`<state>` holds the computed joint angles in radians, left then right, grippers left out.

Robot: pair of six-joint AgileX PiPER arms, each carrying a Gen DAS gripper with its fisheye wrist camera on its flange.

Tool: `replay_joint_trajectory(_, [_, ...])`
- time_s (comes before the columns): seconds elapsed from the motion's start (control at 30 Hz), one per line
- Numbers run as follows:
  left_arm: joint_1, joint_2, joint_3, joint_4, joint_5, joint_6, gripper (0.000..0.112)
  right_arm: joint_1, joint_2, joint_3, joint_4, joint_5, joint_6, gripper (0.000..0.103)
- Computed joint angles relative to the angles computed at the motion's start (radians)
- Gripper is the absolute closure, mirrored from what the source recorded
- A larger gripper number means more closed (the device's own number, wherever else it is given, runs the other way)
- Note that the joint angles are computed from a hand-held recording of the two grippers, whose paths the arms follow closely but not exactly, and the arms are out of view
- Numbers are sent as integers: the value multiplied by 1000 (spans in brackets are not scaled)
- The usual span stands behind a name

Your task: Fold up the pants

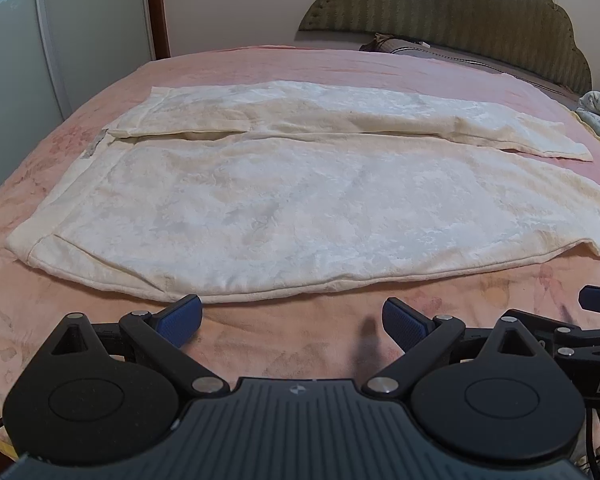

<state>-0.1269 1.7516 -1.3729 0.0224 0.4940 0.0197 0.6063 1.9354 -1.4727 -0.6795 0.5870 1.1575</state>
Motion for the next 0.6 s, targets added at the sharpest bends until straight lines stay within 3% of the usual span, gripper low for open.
replay_joint_trajectory(0.23, [5, 0, 6, -29, -15, 24, 14, -4, -2, 5, 14, -10, -12, 0])
replay_joint_trajectory(0.3, [4, -4, 24, -37, -56, 24, 14, -7, -2, 7, 26, -20, -18, 0])
replay_joint_trajectory(0.6, [15, -6, 22, -133, -52, 86, 14, -8, 1, 6, 45, -23, -27, 0])
